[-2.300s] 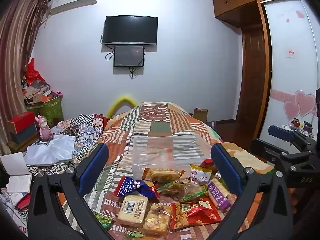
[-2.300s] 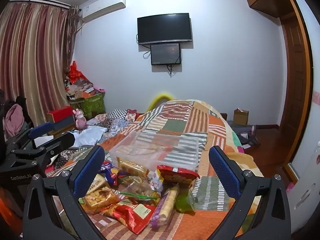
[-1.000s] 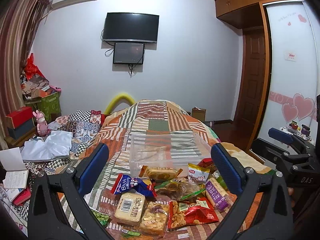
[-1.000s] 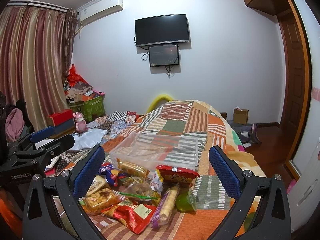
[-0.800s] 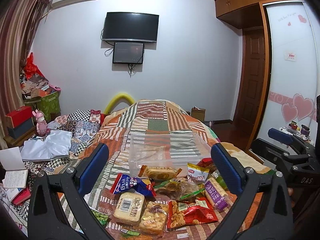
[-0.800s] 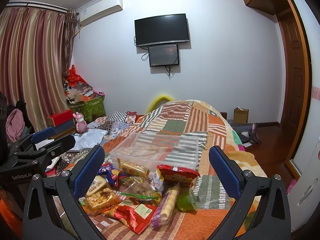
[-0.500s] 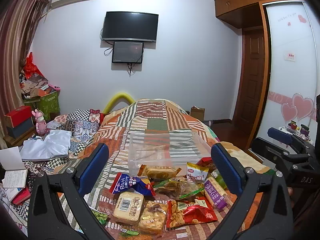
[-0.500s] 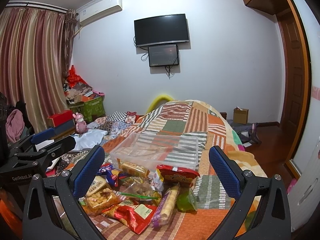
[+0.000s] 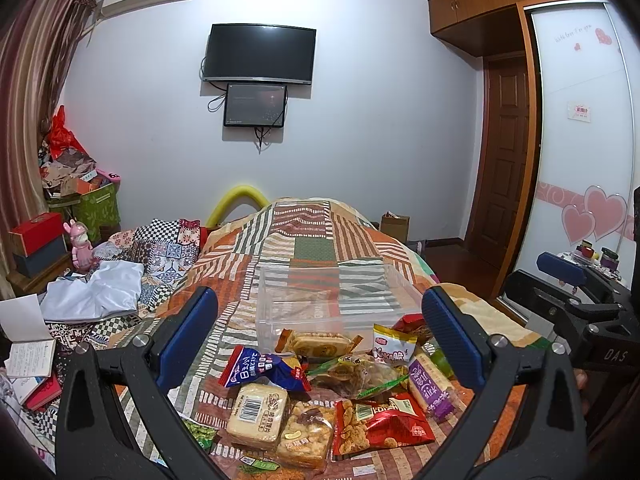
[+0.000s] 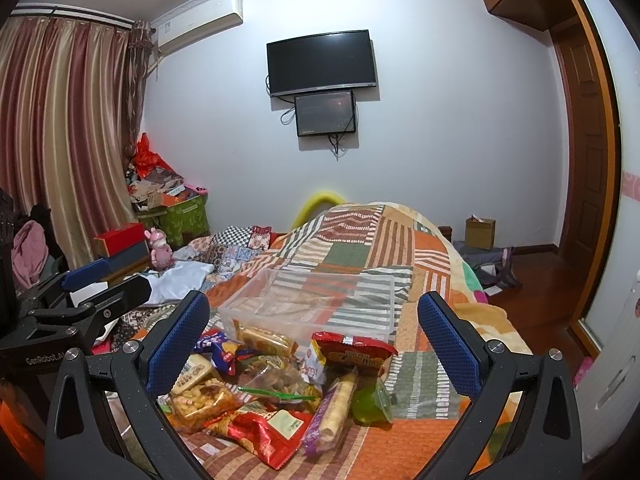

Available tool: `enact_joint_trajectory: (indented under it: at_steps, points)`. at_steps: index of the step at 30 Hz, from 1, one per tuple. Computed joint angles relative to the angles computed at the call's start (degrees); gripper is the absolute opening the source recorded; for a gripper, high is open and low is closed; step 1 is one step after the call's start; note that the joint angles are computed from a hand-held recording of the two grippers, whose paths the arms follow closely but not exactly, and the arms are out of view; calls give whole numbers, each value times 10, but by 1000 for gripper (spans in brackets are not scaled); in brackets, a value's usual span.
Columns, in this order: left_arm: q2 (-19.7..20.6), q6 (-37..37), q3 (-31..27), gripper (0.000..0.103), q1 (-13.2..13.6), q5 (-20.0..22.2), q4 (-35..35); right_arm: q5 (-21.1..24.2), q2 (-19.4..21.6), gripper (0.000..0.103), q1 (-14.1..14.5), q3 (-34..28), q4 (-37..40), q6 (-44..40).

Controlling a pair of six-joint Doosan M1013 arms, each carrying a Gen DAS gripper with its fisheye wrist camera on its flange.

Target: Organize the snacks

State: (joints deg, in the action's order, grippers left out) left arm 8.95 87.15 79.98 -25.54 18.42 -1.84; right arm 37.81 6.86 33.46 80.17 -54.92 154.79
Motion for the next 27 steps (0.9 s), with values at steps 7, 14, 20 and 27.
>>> enact_joint_trajectory:
  at_steps: [7, 14, 20, 27]
  points:
    - [0, -1, -1, 103, 0, 1, 0, 0, 0, 103, 0, 0, 1, -1]
    - [0, -2, 0, 103, -1, 1, 3, 0, 0, 103, 0, 0, 0, 1]
    - [0, 0, 0, 103, -1, 1, 0, -2, -1, 103, -1, 0, -2, 3]
    - [5, 14, -5, 103, 0, 8, -14, -1, 1, 103, -2, -1, 7, -7]
